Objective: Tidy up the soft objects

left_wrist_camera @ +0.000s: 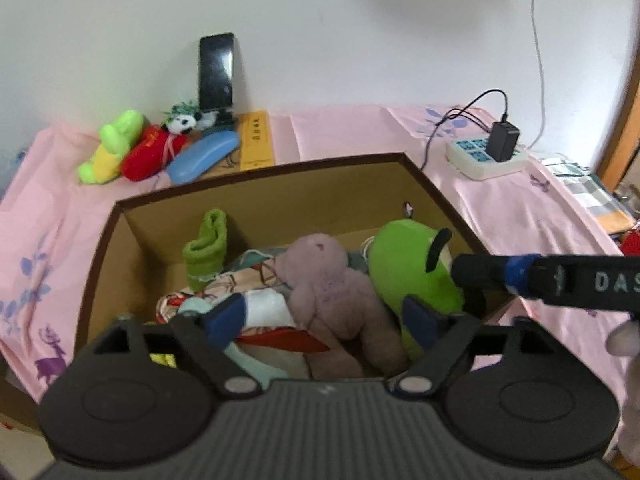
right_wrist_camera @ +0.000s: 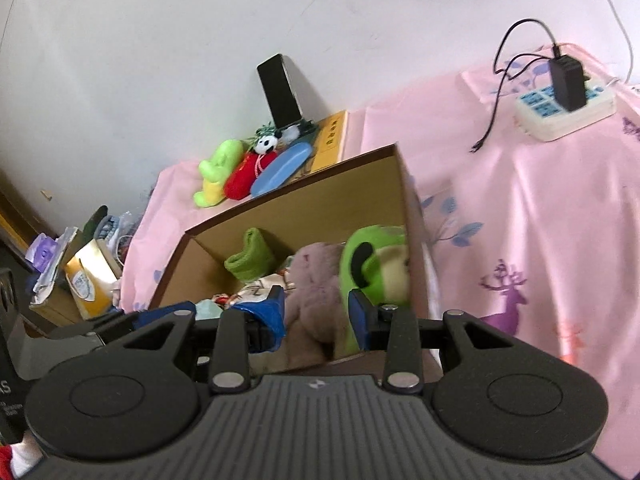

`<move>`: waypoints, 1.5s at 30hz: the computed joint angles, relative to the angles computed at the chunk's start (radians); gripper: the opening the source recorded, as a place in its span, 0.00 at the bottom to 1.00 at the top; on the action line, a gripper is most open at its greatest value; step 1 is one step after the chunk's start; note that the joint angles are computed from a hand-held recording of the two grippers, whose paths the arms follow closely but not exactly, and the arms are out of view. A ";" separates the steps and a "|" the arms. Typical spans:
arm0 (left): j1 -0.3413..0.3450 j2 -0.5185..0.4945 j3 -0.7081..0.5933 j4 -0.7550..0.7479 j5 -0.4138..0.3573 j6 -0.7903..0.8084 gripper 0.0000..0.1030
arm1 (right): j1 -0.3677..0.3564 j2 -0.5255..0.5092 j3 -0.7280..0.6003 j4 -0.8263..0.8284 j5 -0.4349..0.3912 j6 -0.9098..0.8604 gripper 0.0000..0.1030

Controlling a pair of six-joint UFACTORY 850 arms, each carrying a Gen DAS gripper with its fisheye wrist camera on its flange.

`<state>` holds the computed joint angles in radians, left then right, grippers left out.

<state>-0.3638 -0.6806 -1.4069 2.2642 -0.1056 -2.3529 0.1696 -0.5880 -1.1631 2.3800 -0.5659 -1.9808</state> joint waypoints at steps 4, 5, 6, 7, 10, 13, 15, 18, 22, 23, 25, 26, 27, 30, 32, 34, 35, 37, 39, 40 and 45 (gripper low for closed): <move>-0.028 0.013 0.010 -0.177 -0.066 0.149 1.00 | -0.012 0.021 0.029 0.021 -0.011 -0.033 0.18; -0.034 0.015 0.008 -0.226 -0.073 0.191 1.00 | -0.016 0.026 0.036 0.025 -0.015 -0.042 0.18; -0.042 0.015 0.005 -0.291 -0.086 0.251 1.00 | -0.018 0.031 0.042 0.029 -0.021 -0.048 0.18; -0.049 0.015 0.002 -0.339 -0.097 0.293 1.00 | -0.024 0.035 0.048 0.026 -0.029 -0.048 0.18; -0.068 0.014 -0.007 -0.455 -0.120 0.392 1.00 | -0.037 0.046 0.063 0.019 -0.038 -0.045 0.18; -0.085 0.004 -0.027 -0.605 -0.159 0.520 1.00 | -0.047 0.057 0.076 0.013 -0.041 -0.052 0.18; -0.094 -0.002 -0.040 -0.692 -0.189 0.588 1.00 | -0.051 0.061 0.082 0.017 -0.040 -0.063 0.18; -0.106 0.000 -0.044 -0.721 -0.221 0.596 1.00 | -0.057 0.069 0.090 0.032 -0.034 -0.087 0.18; -0.128 -0.001 -0.051 -0.753 -0.270 0.617 1.00 | -0.064 0.077 0.101 0.057 -0.017 -0.124 0.19; -0.132 -0.004 -0.057 -0.777 -0.277 0.639 1.00 | -0.066 0.078 0.103 0.059 -0.013 -0.130 0.19; -0.140 -0.015 -0.079 -0.880 -0.292 0.732 1.00 | -0.067 0.085 0.111 0.075 0.000 -0.161 0.19; -0.141 -0.019 -0.087 -0.921 -0.290 0.772 1.00 | -0.067 0.088 0.114 0.085 0.007 -0.176 0.19; -0.143 -0.021 -0.092 -0.951 -0.287 0.799 1.00 | -0.068 0.091 0.117 0.095 0.014 -0.191 0.20; -0.153 -0.023 -0.098 -0.990 -0.286 0.835 1.00 | -0.075 0.097 0.127 0.100 0.018 -0.200 0.20; -0.162 -0.023 -0.101 -0.991 -0.289 0.834 1.00 | -0.079 0.102 0.137 0.109 0.021 -0.213 0.20; -0.167 -0.029 -0.113 -1.031 -0.291 0.873 1.00 | -0.081 0.107 0.144 0.126 0.029 -0.236 0.20; -0.167 -0.032 -0.121 -1.071 -0.282 0.917 1.00 | -0.081 0.110 0.148 0.140 0.036 -0.254 0.20; -0.176 -0.034 -0.124 -1.091 -0.273 0.941 0.99 | -0.082 0.113 0.156 0.172 0.044 -0.287 0.20; -0.192 -0.039 -0.125 -1.065 -0.275 0.940 0.99 | -0.090 0.117 0.169 0.192 0.041 -0.297 0.20; -0.196 -0.039 -0.123 -1.071 -0.258 0.959 1.00 | -0.095 0.119 0.176 0.199 0.045 -0.295 0.20; -0.221 -0.047 -0.119 -1.113 -0.177 1.073 1.00 | -0.127 0.125 0.201 0.233 0.090 -0.303 0.20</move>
